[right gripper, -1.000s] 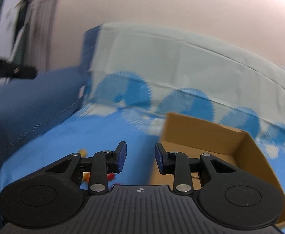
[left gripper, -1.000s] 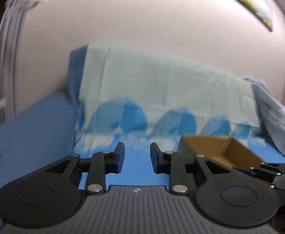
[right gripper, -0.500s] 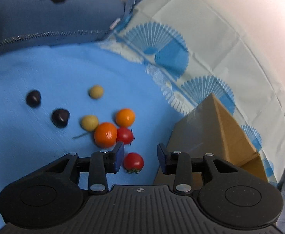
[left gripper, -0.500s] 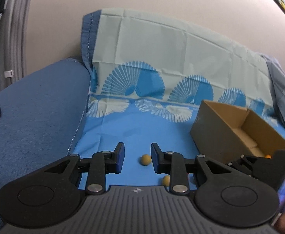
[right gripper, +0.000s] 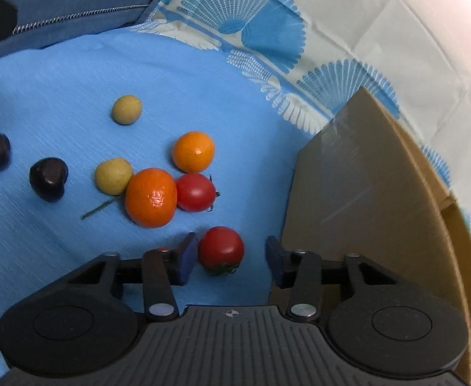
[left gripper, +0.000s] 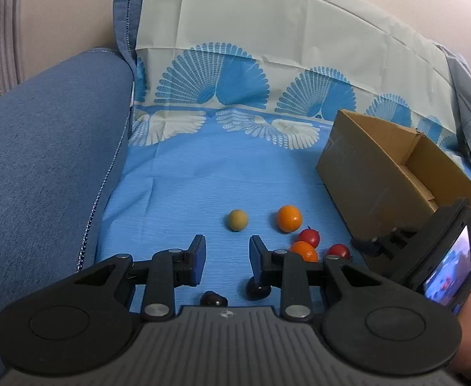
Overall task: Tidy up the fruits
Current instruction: 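Close the right gripper on a red cherry tomato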
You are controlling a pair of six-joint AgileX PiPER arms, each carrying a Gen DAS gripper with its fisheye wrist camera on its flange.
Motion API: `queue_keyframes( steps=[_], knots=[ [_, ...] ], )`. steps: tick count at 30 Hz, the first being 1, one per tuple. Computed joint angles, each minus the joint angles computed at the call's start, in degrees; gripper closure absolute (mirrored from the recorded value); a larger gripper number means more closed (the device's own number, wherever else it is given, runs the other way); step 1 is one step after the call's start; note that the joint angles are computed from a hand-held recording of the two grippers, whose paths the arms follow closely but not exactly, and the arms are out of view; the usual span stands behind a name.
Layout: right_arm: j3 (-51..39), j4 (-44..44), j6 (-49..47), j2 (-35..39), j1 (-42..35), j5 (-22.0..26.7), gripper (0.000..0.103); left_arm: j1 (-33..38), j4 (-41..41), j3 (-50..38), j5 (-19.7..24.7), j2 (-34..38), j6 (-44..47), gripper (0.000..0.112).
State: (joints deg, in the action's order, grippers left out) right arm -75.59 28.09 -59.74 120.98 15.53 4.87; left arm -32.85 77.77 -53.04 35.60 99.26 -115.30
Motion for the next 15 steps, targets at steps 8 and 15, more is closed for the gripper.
queue_keyframes(
  steps=[8,15],
  knots=[
    [-2.0,21.4,-15.2,-2.9,-4.8,13.6,0.072,-0.3,-0.2,1.6,0.9,-1.1,-2.5,0.079],
    [-2.8,23.3,-14.7,-7.1,-11.8,34.6,0.072,1.9,-4.3,0.1,-2.5,0.4,2.0,0.079]
  ],
)
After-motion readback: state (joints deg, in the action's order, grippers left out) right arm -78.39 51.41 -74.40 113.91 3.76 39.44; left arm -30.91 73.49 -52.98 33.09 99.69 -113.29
